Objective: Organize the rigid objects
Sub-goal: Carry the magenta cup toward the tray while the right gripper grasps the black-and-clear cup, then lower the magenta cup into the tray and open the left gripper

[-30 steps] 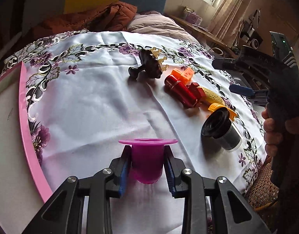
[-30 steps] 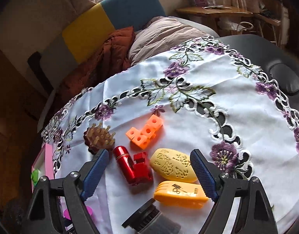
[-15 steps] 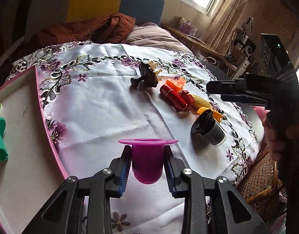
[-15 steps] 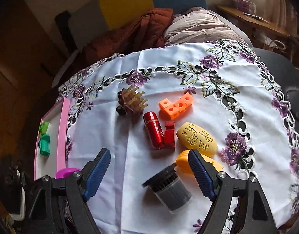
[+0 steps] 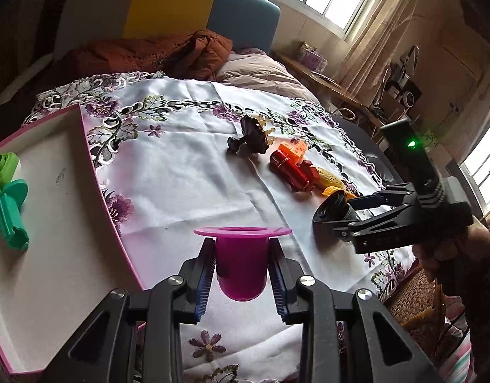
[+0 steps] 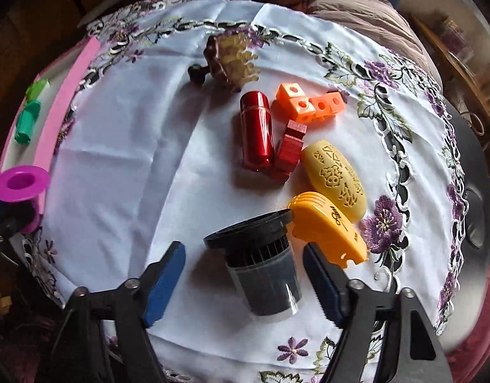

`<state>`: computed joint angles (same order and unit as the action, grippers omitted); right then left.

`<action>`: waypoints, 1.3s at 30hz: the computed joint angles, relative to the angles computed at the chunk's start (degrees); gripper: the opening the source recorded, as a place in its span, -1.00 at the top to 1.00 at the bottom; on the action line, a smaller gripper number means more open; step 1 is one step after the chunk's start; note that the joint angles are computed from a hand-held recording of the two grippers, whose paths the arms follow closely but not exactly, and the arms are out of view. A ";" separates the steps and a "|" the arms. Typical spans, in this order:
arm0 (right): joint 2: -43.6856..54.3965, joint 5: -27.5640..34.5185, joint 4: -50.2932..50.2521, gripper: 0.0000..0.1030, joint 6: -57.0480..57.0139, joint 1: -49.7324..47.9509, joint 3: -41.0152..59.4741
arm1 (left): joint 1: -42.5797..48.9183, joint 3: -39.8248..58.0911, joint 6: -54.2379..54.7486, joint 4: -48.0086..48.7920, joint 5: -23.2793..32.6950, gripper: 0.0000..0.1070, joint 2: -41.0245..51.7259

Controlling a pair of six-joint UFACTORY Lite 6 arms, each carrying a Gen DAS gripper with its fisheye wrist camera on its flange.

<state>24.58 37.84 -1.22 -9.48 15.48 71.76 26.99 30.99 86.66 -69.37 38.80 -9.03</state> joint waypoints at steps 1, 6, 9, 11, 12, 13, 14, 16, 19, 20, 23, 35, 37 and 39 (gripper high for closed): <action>1.87 0.39 -1.32 0.14 1.35 0.58 0.99 | 0.53 -0.04 -0.06 0.29 0.32 0.40 -0.14; 1.08 -3.89 6.05 0.16 -1.36 1.68 0.50 | 3.92 0.54 0.44 0.75 1.58 0.40 0.87; 0.75 -6.31 18.02 0.16 -9.26 2.15 0.83 | 6.02 0.96 0.84 0.79 2.32 0.40 1.30; 1.30 -8.70 22.72 0.16 -11.26 3.87 0.97 | 7.51 1.14 0.92 1.12 2.87 0.40 1.20; 1.75 -9.94 25.75 0.16 -13.07 4.55 1.01 | 8.32 1.21 1.04 1.30 3.15 0.40 1.13; 2.32 -11.06 29.16 0.16 -15.52 5.18 1.03 | 9.25 1.19 1.14 1.49 3.32 0.40 0.82; 3.09 -11.92 31.89 0.16 -17.71 5.96 1.16 | 9.99 1.26 1.33 1.62 3.44 0.40 0.78; 5.40 -13.16 33.19 0.16 -18.41 8.40 2.16 | 11.99 1.74 1.49 2.27 3.91 0.40 1.03; 5.94 -17.06 33.60 0.15 -20.27 10.28 0.70 | 14.80 2.49 1.79 3.26 4.22 0.40 1.32; 5.69 -17.07 34.73 0.15 -21.59 10.00 0.31 | 16.02 2.80 2.01 3.60 4.40 0.40 1.54; 5.88 -16.37 36.95 0.15 -23.90 9.28 0.45 | 20.36 4.96 1.81 4.73 5.77 0.40 3.60; 6.71 -16.25 23.32 0.14 -12.11 11.63 2.49 | 28.44 26.22 -9.13 8.29 8.10 0.40 22.72; 6.55 -16.56 21.23 0.14 -10.46 12.16 2.33 | 26.77 31.10 -12.84 9.03 7.80 0.40 25.93; 6.71 -16.51 20.96 0.14 -10.29 12.26 2.51 | 24.56 35.10 -15.12 8.93 6.51 0.40 28.53</action>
<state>31.28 21.34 19.74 -19.77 27.73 74.27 51.55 66.09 71.54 -60.44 45.31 19.50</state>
